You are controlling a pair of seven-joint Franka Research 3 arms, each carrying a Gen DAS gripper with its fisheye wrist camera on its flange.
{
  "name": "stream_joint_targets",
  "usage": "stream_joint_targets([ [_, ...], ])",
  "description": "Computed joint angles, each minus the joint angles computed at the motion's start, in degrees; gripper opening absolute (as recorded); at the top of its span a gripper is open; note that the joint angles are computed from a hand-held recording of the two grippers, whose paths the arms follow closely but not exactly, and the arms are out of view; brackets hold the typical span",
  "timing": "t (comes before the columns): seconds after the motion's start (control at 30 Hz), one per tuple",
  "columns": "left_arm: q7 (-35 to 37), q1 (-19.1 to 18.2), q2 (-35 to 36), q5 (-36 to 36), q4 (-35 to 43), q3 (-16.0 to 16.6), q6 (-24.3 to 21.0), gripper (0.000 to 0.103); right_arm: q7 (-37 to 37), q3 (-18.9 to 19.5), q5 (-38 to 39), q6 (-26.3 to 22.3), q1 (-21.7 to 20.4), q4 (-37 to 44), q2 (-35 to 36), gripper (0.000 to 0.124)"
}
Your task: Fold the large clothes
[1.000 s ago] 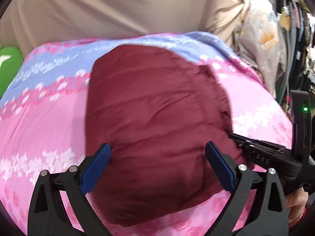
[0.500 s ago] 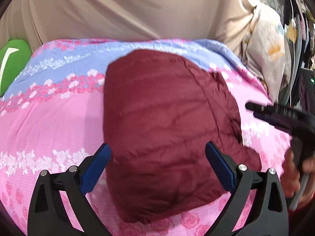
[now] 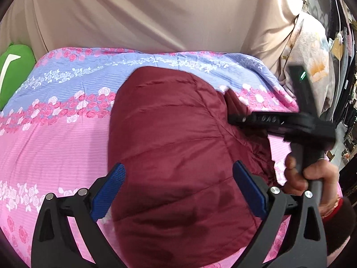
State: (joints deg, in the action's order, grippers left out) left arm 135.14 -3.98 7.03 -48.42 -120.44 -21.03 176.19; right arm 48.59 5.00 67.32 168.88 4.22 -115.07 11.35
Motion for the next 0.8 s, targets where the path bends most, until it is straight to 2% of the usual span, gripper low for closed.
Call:
stream_joint_targets([
  [0.03, -1.8, -0.6, 0.6, 2.1, 0.3, 0.7, 0.0, 0.095, -2.4, 0.6, 0.4, 1.7, 0.4, -0.1, -0.4, 0.015],
  [0.07, -3.2, -0.9, 1.2, 3.7, 0.5, 0.9, 0.0, 0.095, -1.7, 0.3, -1.0, 2.4, 0.8, -0.1, -0.4, 0.014],
  [0.17, -9.1, -1.8, 2.8, 10.7, 0.8, 1.9, 0.9, 0.095, 4.7, -0.7, -7.0, 3.6, 1.4, 0.0, 1.8, 0.014],
  [0.23, -11.6, -2.0, 3.6, 14.4, 0.6, 2.1, 2.1, 0.095, 3.2, 0.9, -4.0, 3.4, -0.8, -0.1, 3.1, 0.014],
  [0.33, -17.5, -4.9, 4.5, 22.6, 0.1, 5.1, 4.0, 0.095, -0.8, 2.5, 1.3, 3.5, -2.6, 0.0, 4.2, 0.015],
  [0.4, -22.7, -9.4, 5.1, 28.9, -0.2, 9.9, 5.3, 0.097, -1.3, 2.5, 1.1, 5.0, -2.2, 0.1, 5.1, 0.015],
  [0.47, -28.5, -15.5, 6.0, 34.8, -0.2, 16.6, 5.9, 0.098, -1.4, 2.9, 1.1, 5.2, -2.4, 0.1, 5.2, 0.016],
  [0.53, -31.6, -17.6, 6.6, 37.7, 0.1, 19.1, 5.7, 0.098, 1.2, 2.1, -0.8, 5.9, -1.8, -1.0, 4.1, 0.020],
  [0.6, -33.1, -17.6, 6.8, 39.6, 0.1, 19.4, 5.7, 0.098, 3.5, 2.1, -0.6, 8.0, -1.4, -4.0, 0.8, 0.029],
  [0.67, -34.5, -17.4, 6.7, 41.3, -0.2, 19.5, 6.3, 0.098, -2.5, 3.9, 6.1, 12.0, -1.6, -7.8, -3.9, 0.030],
  [0.73, -35.7, -16.8, 6.7, 42.7, -0.5, 19.0, 6.7, 0.098, -16.3, 4.8, 20.6, 14.2, -0.8, -9.8, -8.3, 0.030],
  [0.77, -36.2, -16.4, 6.8, 43.4, -0.5, 18.7, 6.9, 0.098, -20.7, 4.6, 25.3, 14.3, 0.2, -11.8, -10.9, 0.030],
  [0.8, -36.9, -16.4, 6.8, 44.2, -0.6, 18.9, 7.1, 0.098, -21.2, 4.2, 25.9, 14.7, 1.2, -13.2, -12.0, 0.030],
])
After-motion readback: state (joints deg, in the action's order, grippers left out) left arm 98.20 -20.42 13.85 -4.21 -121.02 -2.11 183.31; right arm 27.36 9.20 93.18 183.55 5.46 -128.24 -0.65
